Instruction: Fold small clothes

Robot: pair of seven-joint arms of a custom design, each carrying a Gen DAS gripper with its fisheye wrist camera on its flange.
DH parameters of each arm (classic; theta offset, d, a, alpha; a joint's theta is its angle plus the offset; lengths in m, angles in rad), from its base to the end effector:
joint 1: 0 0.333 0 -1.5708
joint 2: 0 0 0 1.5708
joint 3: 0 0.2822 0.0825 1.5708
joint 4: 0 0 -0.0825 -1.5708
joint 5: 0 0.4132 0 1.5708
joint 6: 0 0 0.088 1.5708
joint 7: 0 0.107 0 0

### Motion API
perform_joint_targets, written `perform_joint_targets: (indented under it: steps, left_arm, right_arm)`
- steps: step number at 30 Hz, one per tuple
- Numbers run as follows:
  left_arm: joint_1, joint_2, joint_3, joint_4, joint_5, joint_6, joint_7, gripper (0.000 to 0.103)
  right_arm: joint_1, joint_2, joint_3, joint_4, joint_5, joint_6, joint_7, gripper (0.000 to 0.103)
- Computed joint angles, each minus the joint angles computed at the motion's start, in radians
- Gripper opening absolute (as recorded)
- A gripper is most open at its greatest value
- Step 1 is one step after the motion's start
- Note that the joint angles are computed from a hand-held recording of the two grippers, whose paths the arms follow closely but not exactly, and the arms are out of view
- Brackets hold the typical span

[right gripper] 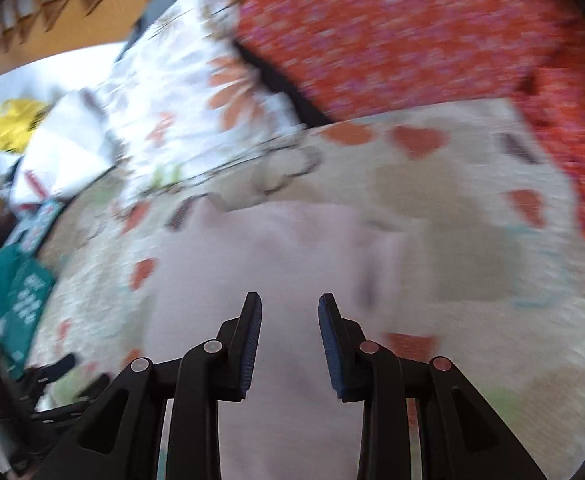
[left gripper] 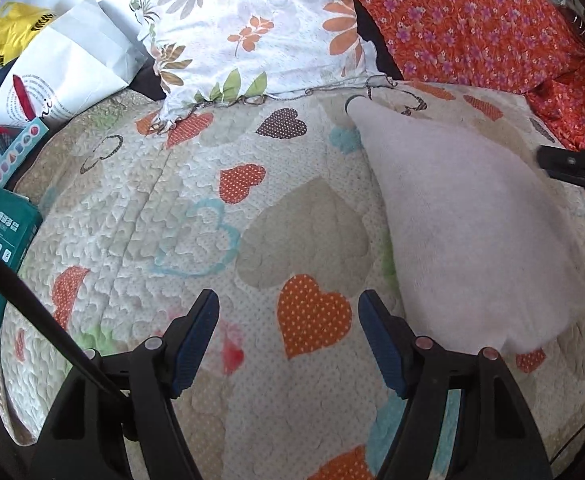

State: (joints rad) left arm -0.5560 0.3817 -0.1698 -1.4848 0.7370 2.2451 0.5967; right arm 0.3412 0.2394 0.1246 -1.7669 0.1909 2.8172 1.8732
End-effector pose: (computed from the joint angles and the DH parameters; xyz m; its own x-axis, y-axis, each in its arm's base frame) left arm 0.5652 -0.4530 0.4650 -0.0372 -0.9905 -0.1322 -0.7678 0.1130 -0.6307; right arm 0.6273 0.2973 0.4782 0.1395 -0.9050 -0.4018 -0.7752 0.1527 -0.6130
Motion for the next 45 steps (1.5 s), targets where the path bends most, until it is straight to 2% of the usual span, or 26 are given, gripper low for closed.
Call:
perform_joint_targets:
  steps: [2,4,5,6,8,9,11,12,13,14,18,23,26,27,30,31,33,34,37,40,43,45]
  left_arm:
    - [-0.002,0.02,0.002,0.026,-0.001,-0.01,0.008,0.071]
    - [-0.009,0.04,0.007,0.049,0.003,-0.022,0.014,0.071]
    - [-0.011,0.052,0.008,0.063,-0.001,-0.028,0.021,0.071]
    - [-0.01,0.063,0.008,0.076,-0.011,-0.034,0.032,0.071]
    - [-0.008,0.079,0.007,0.095,-0.039,-0.042,0.054,0.071]
    - [-0.005,0.087,0.006,0.105,-0.056,-0.046,0.069,0.071]
    - [-0.007,0.092,0.009,0.112,-0.073,-0.051,0.083,0.071]
    - [-0.008,0.092,0.012,0.112,-0.076,-0.051,0.085,0.071]
    - [-0.01,0.09,0.015,0.11,-0.078,-0.052,0.085,0.071]
    - [-0.01,0.086,0.017,0.103,-0.081,-0.053,0.083,0.072]
    - [-0.008,0.075,0.02,0.087,-0.085,-0.055,0.071,0.072]
    - [-0.005,0.079,0.016,0.088,-0.094,-0.06,0.069,0.073]
    - [-0.009,0.086,0.016,0.09,-0.094,-0.065,0.067,0.074]
    - [-0.01,0.089,0.016,0.092,-0.096,-0.068,0.068,0.074]
    - [-0.012,0.103,0.014,0.105,-0.107,-0.079,0.08,0.074]
    - [-0.013,0.103,0.015,0.105,-0.108,-0.079,0.081,0.074]
    - [-0.012,0.103,0.015,0.104,-0.114,-0.077,0.082,0.074]
    - [-0.012,0.102,0.016,0.102,-0.116,-0.076,0.081,0.074]
    - [-0.01,0.098,0.017,0.095,-0.121,-0.074,0.076,0.074]
    - [-0.008,0.091,0.017,0.088,-0.122,-0.072,0.07,0.074]
    - [0.0,0.067,0.015,0.059,-0.125,-0.044,0.052,0.074]
    - [0.011,0.044,0.013,0.028,-0.129,-0.006,0.029,0.074]
  right_arm:
    - [-0.066,0.071,0.084,0.087,0.158,-0.055,-0.189,0.032]
    - [-0.08,0.126,0.098,0.148,0.225,-0.112,-0.249,0.032]
    - [-0.069,0.142,0.078,0.159,0.219,-0.119,-0.227,0.032]
    - [-0.048,0.162,0.04,0.172,0.178,-0.133,-0.145,0.031]
    - [-0.071,0.168,0.046,0.166,0.235,-0.12,-0.133,0.02]
    - [-0.066,0.163,0.031,0.162,0.224,-0.117,-0.104,0.016]
    - [-0.006,0.14,-0.055,0.137,0.08,-0.086,0.041,0.014]
    - [0.034,0.131,-0.105,0.13,-0.013,-0.081,0.131,0.016]
    - [0.078,0.124,-0.165,0.129,-0.141,-0.094,0.255,0.023]
    - [0.095,0.12,-0.19,0.124,-0.198,-0.087,0.316,0.026]
    - [0.038,0.107,-0.128,0.107,-0.201,-0.01,0.317,0.026]
    - [0.038,0.12,-0.072,0.143,-0.255,0.044,0.236,0.026]
    - [0.007,0.156,0.014,0.178,-0.171,0.058,0.106,0.026]
    - [-0.018,0.192,0.068,0.22,-0.108,0.032,0.018,0.026]
    - [-0.026,0.253,0.114,0.286,-0.018,-0.016,-0.094,0.026]
    - [-0.007,0.267,0.096,0.304,-0.019,-0.04,-0.097,0.026]
    - [0.071,0.28,-0.005,0.325,-0.103,-0.066,-0.014,0.026]
    - [0.082,0.276,-0.022,0.322,-0.119,-0.066,0.004,0.026]
    - [0.162,0.243,-0.145,0.297,-0.281,-0.072,0.159,0.027]
    - [0.171,0.206,-0.183,0.258,-0.376,-0.083,0.269,0.036]
    - [0.117,0.161,-0.153,0.208,-0.363,-0.08,0.303,0.041]
    - [0.086,0.106,-0.141,0.139,-0.35,-0.054,0.329,0.049]
